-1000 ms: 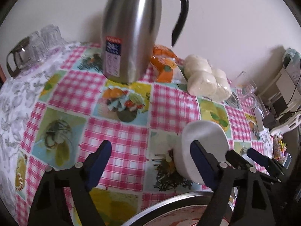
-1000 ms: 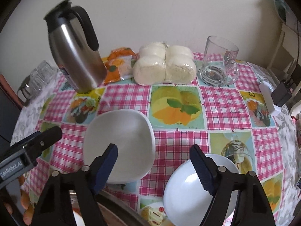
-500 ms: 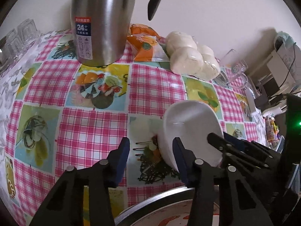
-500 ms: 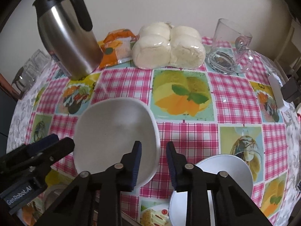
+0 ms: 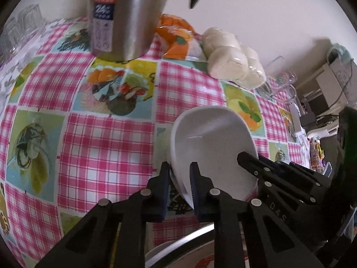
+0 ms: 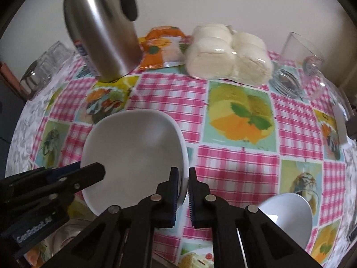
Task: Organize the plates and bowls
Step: 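Lift the white square bowl with the right gripper and carry it to the basin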
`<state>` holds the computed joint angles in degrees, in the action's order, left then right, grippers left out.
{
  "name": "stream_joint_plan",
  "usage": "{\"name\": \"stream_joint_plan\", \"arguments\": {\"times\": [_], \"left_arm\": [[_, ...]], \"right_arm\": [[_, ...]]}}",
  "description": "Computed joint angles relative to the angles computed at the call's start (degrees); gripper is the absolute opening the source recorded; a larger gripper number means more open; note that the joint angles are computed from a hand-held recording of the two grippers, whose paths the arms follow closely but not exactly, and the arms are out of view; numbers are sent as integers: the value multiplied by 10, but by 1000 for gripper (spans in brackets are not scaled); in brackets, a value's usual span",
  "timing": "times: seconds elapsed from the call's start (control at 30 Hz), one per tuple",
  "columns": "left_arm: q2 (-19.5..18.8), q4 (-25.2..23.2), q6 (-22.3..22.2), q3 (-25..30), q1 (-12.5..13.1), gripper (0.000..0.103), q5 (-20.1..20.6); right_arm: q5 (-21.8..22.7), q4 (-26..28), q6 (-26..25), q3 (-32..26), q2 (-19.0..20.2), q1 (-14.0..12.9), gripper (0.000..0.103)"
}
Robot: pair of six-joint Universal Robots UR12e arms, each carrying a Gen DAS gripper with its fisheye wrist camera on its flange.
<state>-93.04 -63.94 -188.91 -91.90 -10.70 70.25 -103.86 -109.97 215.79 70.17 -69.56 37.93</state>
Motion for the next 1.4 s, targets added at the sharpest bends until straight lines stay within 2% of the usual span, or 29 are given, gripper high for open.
{"name": "stream_joint_plan", "arguments": {"times": [0.17,0.33,0.67,0.93,1.23,1.4], "left_arm": [[2,-1,-14,-10,15,19,-35],[1,-4,-6,-9,11,19,-23],[-3,-6,-12,-8,11,25,-17],[-2,-2,-7,-11,12,23,-23],[3,1,-17,-17,21,22,-57],[9,13,-21,-18,20,22,-54]], "right_arm": [[-4,23,-18,-21,14,4,9],[-2,49,-20,-35,23,3,11],[-7,51,-19,-37,25,5,12],[-4,56,-14,-40,26,6,12],[-1,42,-11,-29,20,6,12],[-10,2,-19,-16,11,9,11]]}}
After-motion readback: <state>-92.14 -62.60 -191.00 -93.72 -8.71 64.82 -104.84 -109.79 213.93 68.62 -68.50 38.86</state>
